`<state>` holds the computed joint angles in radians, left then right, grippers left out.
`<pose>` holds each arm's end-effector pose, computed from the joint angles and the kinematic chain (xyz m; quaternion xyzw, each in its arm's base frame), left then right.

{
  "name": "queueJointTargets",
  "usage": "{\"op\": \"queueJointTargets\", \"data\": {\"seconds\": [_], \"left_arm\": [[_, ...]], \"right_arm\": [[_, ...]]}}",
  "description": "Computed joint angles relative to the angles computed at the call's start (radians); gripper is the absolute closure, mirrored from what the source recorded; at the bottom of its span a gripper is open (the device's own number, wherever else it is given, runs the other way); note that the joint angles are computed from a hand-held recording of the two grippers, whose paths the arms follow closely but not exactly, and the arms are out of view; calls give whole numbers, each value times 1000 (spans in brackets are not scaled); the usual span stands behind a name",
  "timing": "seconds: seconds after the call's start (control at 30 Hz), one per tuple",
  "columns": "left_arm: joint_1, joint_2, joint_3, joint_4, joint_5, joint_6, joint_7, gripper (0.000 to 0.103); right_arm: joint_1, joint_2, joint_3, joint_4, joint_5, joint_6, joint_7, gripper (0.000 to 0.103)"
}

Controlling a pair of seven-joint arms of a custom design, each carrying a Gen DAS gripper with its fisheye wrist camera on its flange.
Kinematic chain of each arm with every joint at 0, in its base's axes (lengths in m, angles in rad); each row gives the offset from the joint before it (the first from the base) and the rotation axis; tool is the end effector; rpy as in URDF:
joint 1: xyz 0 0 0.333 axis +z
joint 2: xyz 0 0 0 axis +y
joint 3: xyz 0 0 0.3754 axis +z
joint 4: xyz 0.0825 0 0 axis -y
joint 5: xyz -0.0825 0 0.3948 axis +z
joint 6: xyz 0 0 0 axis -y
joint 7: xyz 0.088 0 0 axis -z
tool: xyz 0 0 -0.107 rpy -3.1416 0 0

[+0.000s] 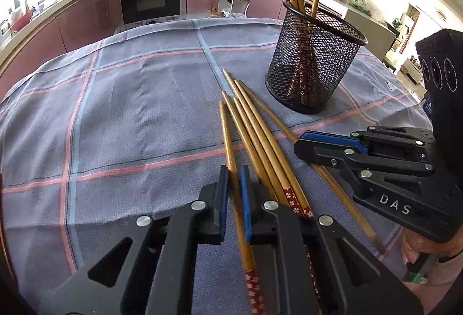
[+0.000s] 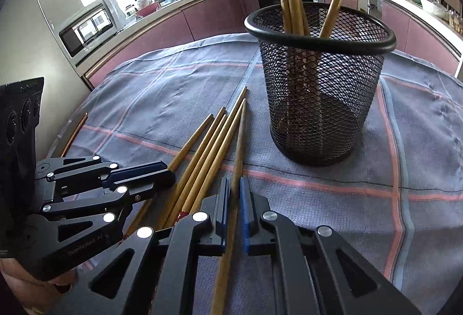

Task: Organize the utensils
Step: 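Lower the left gripper to the chopsticks and grasp another chopstick, then lift the chopstick upright and lower it into the mesh cup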

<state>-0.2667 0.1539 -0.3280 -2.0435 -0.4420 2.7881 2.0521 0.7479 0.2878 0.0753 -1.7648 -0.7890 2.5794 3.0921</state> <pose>0.5433 -0.3320 0.4872 -0.4046 0.8553 -0.3153 0.0728 0.4719 0.5185 0.5077 -0.6106 0.7024 -0.1615 0.3282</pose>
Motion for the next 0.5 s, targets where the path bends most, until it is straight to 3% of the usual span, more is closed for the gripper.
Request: {"op": "queueJointTargets", "data": {"seconds": [0.13,0.5], "left_arm": [[7,-11,-6,-12,-32,10,14,95],[21,-66,-3,-2,-295,-62,215,95]], "right_arm": [[2,-27,-5,-32,-32,28,44,97],[-17,-93,10,-82,-192,114,175,97]]}}
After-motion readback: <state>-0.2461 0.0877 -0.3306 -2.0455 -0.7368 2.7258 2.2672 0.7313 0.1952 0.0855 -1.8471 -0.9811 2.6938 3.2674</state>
